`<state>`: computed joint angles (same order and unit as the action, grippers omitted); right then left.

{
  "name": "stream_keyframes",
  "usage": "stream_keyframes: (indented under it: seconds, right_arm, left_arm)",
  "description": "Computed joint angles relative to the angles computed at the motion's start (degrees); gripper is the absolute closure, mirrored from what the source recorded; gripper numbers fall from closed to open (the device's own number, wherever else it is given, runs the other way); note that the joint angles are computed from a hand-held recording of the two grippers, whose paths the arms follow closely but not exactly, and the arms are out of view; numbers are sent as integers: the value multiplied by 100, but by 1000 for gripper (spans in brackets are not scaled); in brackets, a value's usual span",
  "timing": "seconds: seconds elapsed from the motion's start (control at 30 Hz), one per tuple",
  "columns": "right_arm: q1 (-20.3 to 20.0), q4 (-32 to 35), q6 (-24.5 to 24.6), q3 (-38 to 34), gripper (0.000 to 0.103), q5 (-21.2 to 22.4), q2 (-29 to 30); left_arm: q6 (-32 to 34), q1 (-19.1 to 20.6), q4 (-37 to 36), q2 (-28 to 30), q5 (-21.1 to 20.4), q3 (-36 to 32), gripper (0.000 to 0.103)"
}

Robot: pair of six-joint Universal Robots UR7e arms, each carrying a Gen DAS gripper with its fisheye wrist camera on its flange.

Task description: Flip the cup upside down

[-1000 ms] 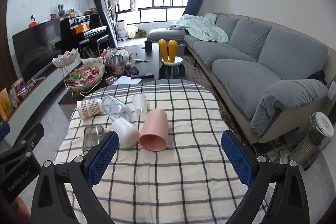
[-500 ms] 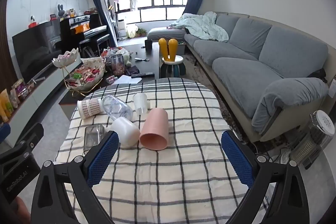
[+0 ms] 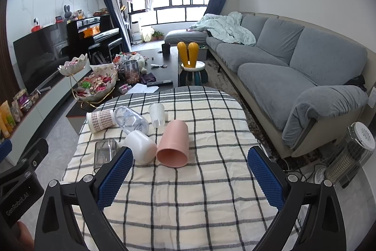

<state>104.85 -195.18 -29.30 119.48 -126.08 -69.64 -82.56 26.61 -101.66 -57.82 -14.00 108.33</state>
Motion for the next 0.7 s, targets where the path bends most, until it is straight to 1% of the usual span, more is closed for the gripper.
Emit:
stream_keyframes:
  seconds: [0.7]
  right_arm:
    - [4,31,30,-7,5,-11,1]
  left_arm:
    - [-11,5,18,0,0,7,0]
